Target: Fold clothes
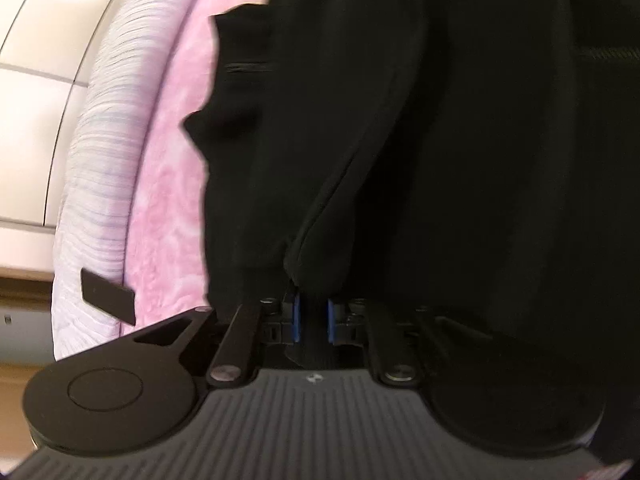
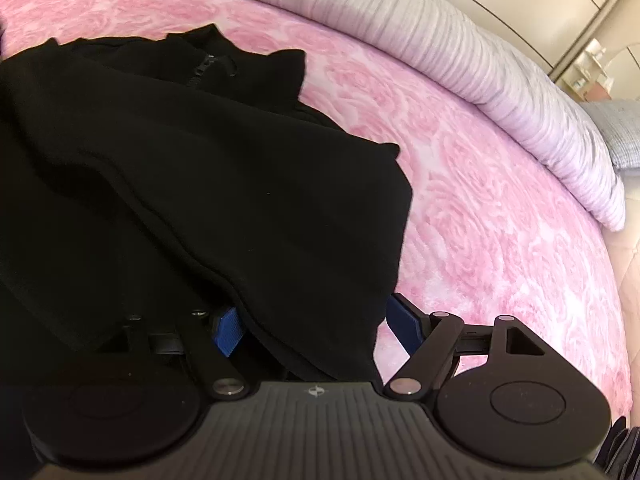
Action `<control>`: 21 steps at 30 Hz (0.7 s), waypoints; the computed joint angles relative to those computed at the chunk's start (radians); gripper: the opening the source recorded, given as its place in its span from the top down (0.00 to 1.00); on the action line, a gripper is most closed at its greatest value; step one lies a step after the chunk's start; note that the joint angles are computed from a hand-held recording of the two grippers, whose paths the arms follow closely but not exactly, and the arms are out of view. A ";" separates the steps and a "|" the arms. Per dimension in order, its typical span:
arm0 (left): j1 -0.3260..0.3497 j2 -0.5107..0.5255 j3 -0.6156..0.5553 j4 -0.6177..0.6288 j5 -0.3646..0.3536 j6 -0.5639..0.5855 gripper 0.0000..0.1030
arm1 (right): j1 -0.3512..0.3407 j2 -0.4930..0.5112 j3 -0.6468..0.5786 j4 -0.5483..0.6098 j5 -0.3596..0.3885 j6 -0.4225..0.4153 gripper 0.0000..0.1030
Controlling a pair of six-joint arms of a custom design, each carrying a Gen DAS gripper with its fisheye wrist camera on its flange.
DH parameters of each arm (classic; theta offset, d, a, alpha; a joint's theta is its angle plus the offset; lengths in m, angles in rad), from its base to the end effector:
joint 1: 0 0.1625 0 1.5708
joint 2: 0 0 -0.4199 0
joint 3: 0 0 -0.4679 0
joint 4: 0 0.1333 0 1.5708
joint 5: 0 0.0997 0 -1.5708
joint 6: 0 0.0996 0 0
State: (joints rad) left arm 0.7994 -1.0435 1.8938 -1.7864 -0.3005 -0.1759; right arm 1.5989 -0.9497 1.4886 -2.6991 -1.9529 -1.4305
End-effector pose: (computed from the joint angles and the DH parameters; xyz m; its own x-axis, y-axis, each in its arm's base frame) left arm -0.2425 -0.5771 0.0909 0.0816 0.5019 -0.8611 0.5847 0.6756 0.4492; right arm 0.1180 -0.7772 0.2425 -0.1074 -0.7975 0.5937 -0.9274 0.2955 0.2292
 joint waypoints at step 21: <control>-0.021 -0.094 0.064 0.216 0.048 -0.110 0.90 | -0.013 0.032 -0.036 -0.058 -0.009 0.084 0.21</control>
State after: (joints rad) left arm 0.7785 -1.1380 1.9578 -1.5703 -0.2526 -0.2856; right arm 1.5856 -0.9180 1.4525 -2.7573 -1.9617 -1.3464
